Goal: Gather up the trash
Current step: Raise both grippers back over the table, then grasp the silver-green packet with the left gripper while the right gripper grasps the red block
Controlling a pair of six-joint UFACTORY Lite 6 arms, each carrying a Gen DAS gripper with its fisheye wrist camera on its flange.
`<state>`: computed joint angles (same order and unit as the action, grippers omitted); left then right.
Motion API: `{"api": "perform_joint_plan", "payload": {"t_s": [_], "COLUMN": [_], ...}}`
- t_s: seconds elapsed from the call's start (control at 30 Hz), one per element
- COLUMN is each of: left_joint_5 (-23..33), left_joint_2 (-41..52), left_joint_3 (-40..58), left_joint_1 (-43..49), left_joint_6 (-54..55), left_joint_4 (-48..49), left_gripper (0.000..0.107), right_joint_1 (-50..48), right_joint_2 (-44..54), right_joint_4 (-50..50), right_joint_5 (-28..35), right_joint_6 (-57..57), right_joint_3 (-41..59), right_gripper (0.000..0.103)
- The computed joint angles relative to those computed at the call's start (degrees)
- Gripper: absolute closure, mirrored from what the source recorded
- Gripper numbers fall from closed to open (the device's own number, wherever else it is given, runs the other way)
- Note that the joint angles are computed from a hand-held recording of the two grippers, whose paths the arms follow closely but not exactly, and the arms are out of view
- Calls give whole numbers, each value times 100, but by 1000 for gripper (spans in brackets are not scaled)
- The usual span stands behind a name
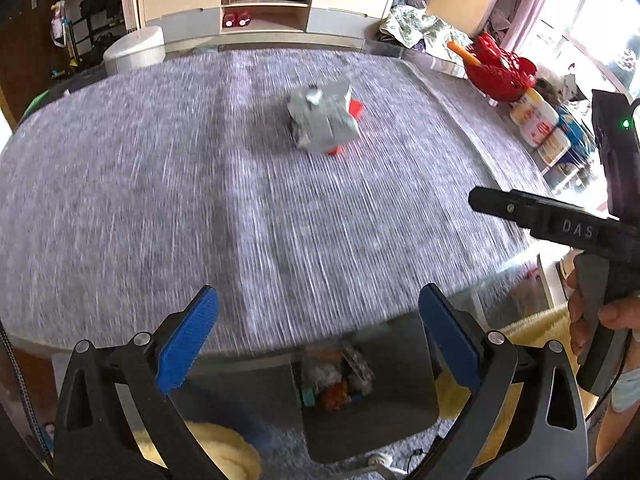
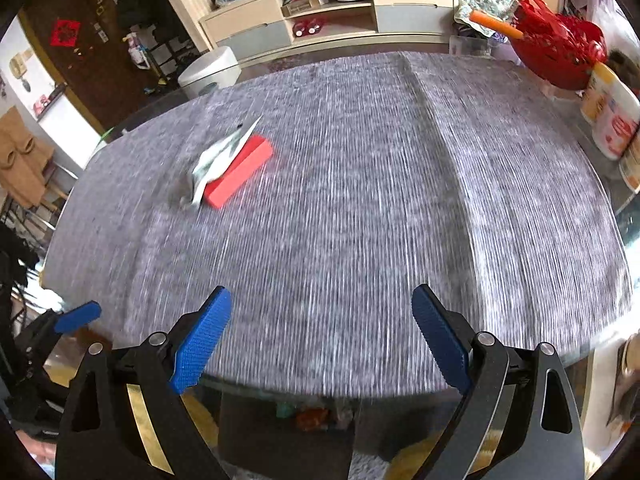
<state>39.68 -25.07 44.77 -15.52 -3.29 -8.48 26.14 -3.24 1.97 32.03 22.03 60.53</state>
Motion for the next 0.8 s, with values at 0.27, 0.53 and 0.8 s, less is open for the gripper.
{"api": "perform_joint_plan", "payload": {"t_s": [0.27,0.53,0.8], "left_joint_5": [-347,-502,-383], "left_joint_2": [1566,2836,3810], "left_joint_3": [1337,2480,3357], "left_joint_1": [169,119,236], "left_joint_6": [414,580,868], "left_joint_4": [-208,-359,-593], "left_gripper": [12,18,31], "right_joint_1": [-335,-593,-857], "right_joint_2": [1091,1839,2391], "right_joint_4": [-205,-154,97], "right_joint_5": [172,300,383], "right_joint_6": [3,-257,-559], "right_joint_3": [1251,2164,2785], "right_gripper": [11,11,11]}}
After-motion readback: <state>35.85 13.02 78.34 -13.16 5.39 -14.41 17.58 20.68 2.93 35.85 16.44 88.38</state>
